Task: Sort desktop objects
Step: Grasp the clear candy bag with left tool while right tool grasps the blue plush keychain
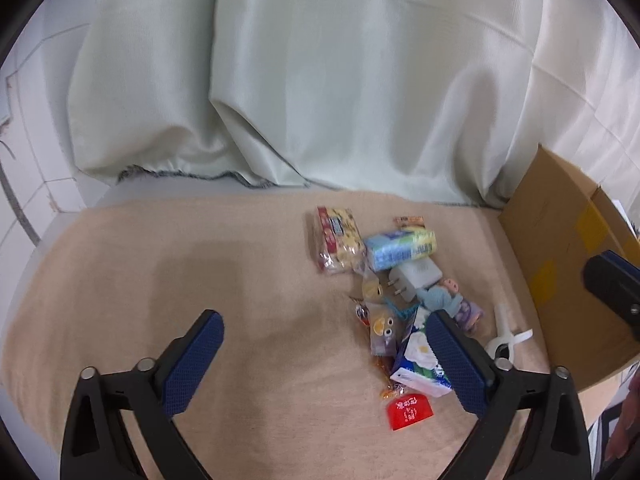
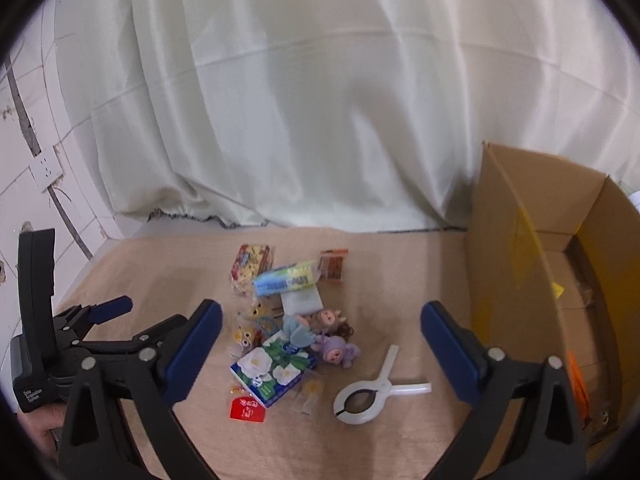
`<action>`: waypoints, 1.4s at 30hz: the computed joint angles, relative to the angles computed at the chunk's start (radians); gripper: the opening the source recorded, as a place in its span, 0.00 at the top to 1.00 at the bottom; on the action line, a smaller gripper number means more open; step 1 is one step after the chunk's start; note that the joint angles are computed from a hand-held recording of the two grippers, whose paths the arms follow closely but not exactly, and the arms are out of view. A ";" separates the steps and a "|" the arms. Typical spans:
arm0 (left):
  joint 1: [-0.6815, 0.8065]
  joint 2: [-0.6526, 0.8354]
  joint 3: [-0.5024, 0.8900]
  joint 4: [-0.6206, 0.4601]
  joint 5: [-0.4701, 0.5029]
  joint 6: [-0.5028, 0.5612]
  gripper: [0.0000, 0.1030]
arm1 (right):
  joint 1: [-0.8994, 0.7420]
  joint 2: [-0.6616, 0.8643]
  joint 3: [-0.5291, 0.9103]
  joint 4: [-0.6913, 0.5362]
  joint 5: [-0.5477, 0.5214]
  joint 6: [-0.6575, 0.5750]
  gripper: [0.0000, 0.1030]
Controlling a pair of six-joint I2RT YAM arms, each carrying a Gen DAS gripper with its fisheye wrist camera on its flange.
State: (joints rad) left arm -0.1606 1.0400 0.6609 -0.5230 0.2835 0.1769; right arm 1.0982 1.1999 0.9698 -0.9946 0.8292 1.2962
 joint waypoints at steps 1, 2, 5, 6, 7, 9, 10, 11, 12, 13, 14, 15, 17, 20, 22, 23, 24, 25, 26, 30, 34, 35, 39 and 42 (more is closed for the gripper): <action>-0.019 0.016 -0.007 0.017 -0.014 -0.008 0.14 | -0.015 -0.007 -0.023 0.035 -0.021 -0.021 0.08; -0.031 0.034 -0.012 0.030 -0.017 -0.010 0.18 | -0.029 -0.009 -0.042 0.062 -0.037 -0.037 0.10; -0.069 0.087 -0.024 0.067 -0.026 -0.019 0.23 | -0.075 -0.016 -0.095 0.143 -0.093 -0.090 0.25; -0.077 0.107 -0.026 0.077 -0.022 -0.022 0.24 | -0.094 -0.017 -0.115 0.176 -0.117 -0.110 0.31; -0.084 0.128 -0.028 0.088 -0.012 -0.026 0.25 | -0.107 -0.016 -0.127 0.200 -0.134 -0.126 0.33; -0.098 0.161 -0.027 0.105 -0.006 -0.026 0.25 | -0.136 -0.005 -0.150 0.243 -0.164 -0.155 0.35; -0.110 0.180 -0.026 0.118 -0.010 -0.029 0.25 | -0.147 0.000 -0.158 0.259 -0.175 -0.167 0.35; -0.116 0.195 -0.024 0.127 -0.012 -0.032 0.25 | -0.159 0.003 -0.167 0.280 -0.189 -0.182 0.36; -0.123 0.211 -0.020 0.134 -0.010 -0.035 0.25 | -0.170 0.006 -0.173 0.298 -0.202 -0.197 0.36; -0.127 0.221 -0.017 0.137 -0.011 -0.037 0.25 | -0.179 0.010 -0.176 0.309 -0.212 -0.207 0.36; -0.134 0.234 -0.013 0.144 -0.014 -0.041 0.25 | -0.187 0.015 -0.178 0.319 -0.218 -0.216 0.36; -0.139 0.248 -0.009 0.150 -0.015 -0.043 0.25 | -0.195 0.019 -0.179 0.328 -0.223 -0.226 0.36; -0.156 0.278 0.000 0.168 -0.030 -0.051 0.25 | -0.213 0.020 -0.186 0.347 -0.236 -0.244 0.36; -0.182 0.321 0.009 0.188 -0.056 -0.058 0.27 | -0.237 0.023 -0.196 0.370 -0.253 -0.268 0.36; -0.201 0.338 0.008 0.200 -0.078 -0.062 0.36 | -0.250 0.028 -0.202 0.386 -0.266 -0.284 0.36; -0.208 0.347 0.007 0.207 -0.087 -0.062 0.45 | -0.257 0.031 -0.205 0.393 -0.274 -0.291 0.36; -0.212 0.360 0.009 0.209 -0.087 -0.060 0.48 | -0.264 0.035 -0.209 0.401 -0.283 -0.299 0.36; -0.213 0.377 0.014 0.206 -0.076 -0.055 0.54 | -0.269 0.040 -0.212 0.409 -0.290 -0.304 0.36; -0.209 0.386 0.016 0.204 -0.060 -0.050 0.59 | -0.273 0.044 -0.213 0.418 -0.297 -0.310 0.36; -0.191 0.374 0.010 0.210 -0.023 -0.045 0.74 | -0.275 0.081 -0.206 0.449 -0.314 -0.340 0.36; -0.148 0.352 0.017 0.172 0.016 -0.013 0.77 | -0.275 0.122 -0.195 0.486 -0.336 -0.362 0.36; -0.136 0.340 0.005 0.177 0.018 -0.005 0.77 | -0.272 0.134 -0.191 0.496 -0.340 -0.369 0.36; -0.062 0.313 -0.037 0.185 0.046 0.038 0.77 | -0.277 0.182 -0.176 0.523 -0.360 -0.387 0.36; 0.001 0.309 -0.065 0.204 0.065 0.070 0.77 | -0.285 0.200 -0.176 0.555 -0.374 -0.397 0.36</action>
State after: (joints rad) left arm -0.1598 1.3491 0.5955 -0.3189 0.3486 0.2465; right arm 0.8128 1.4000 0.7942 -0.4395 0.4549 0.8988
